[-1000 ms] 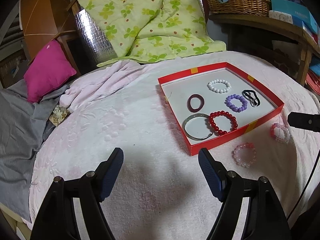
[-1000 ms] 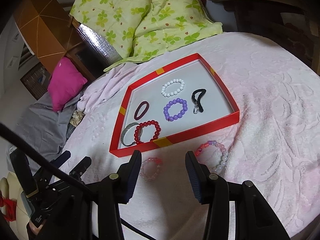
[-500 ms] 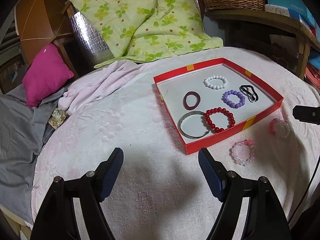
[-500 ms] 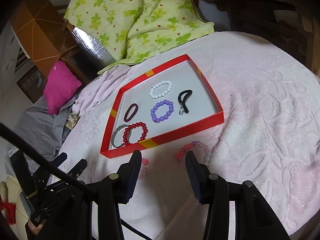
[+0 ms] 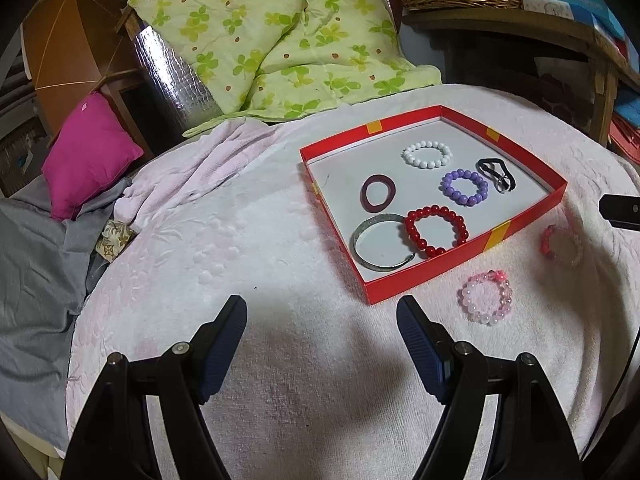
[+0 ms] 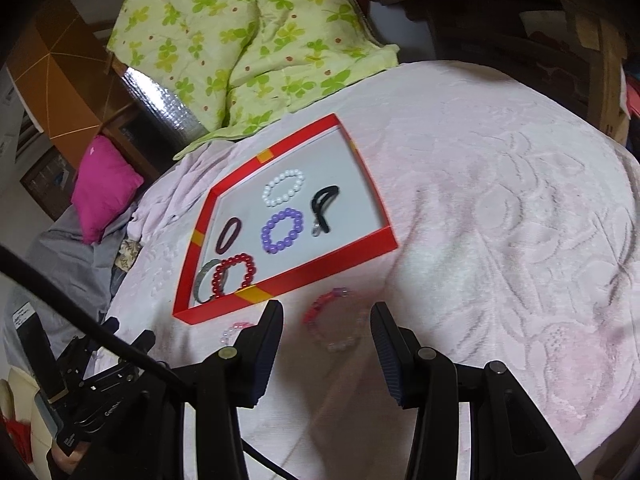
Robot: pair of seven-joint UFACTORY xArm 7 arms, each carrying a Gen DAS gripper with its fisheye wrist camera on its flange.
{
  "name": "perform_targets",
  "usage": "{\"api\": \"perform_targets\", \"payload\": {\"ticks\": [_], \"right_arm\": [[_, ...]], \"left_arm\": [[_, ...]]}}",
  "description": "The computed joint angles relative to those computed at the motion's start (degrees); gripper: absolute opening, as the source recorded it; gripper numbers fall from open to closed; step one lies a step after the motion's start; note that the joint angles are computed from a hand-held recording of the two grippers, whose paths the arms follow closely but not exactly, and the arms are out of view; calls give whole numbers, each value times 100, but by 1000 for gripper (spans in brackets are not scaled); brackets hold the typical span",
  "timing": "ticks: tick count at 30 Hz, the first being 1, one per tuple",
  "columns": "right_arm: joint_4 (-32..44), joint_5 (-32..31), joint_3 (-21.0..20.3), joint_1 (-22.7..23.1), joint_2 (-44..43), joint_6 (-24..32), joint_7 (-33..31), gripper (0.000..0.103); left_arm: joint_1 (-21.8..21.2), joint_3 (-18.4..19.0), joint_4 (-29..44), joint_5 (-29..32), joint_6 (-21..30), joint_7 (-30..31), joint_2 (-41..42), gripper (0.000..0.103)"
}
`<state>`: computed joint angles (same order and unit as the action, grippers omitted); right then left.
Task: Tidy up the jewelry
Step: 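Withdraw both open tools from the box toward the remaining pink bracelets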
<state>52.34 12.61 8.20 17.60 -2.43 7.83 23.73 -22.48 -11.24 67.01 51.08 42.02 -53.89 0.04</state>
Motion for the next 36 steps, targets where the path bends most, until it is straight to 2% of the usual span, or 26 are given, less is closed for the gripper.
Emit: {"api": "perform_targets", "payload": {"ticks": [7,24,32,36], "right_arm": [[-16,170,-41,-20,13,39,-101,49],[-38,14,-82,-190,165,175,-50,49],[-52,508,-81,-224,216,175,-515,48],[-48,757,-66,-224,239,186,-776,49]], "left_arm": [[-48,-1,60,23,57,52,88,78],[-271,175,401,-166,45,309,576,78],[-349,255,479,-313,30,465,705,78],[-336,281,508,-592,-58,625,777,78]]}}
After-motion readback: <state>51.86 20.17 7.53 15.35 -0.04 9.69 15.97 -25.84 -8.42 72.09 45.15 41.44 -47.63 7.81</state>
